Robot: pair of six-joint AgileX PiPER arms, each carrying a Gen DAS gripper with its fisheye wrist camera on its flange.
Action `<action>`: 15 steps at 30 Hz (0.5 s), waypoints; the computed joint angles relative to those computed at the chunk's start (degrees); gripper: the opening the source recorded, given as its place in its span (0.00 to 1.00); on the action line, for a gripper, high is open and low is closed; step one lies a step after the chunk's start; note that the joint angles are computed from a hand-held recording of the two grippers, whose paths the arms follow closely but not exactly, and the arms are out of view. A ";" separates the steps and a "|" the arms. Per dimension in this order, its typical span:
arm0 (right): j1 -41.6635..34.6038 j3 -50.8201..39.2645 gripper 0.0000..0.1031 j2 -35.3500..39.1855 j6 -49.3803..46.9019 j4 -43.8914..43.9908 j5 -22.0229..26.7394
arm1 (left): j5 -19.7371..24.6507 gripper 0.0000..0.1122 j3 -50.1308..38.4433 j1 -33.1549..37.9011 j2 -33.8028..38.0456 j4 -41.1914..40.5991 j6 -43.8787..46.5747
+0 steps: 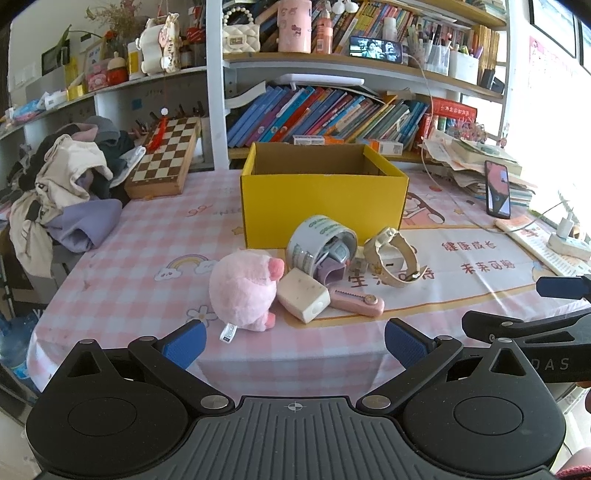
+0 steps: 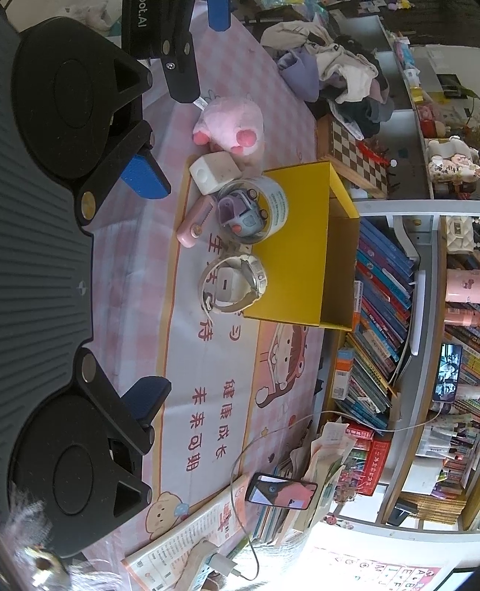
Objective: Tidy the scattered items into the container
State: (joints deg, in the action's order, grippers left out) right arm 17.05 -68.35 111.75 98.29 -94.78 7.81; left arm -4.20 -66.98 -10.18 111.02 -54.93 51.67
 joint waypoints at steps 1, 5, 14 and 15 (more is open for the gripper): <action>-0.05 0.00 1.00 0.00 0.11 -0.05 -0.01 | 0.07 0.92 -0.15 -0.05 0.04 -0.91 1.00; 0.01 -0.07 1.00 0.04 0.10 0.23 0.08 | 0.13 0.92 -0.39 -0.21 0.14 -1.27 1.55; -0.02 0.08 1.00 -0.39 -1.14 1.25 -0.49 | 0.44 0.92 0.24 -0.07 -0.39 17.36 -16.67; -0.06 0.17 1.00 -0.46 -0.78 0.80 -0.64 | 0.47 0.92 0.26 -0.09 -0.41 17.37 -16.70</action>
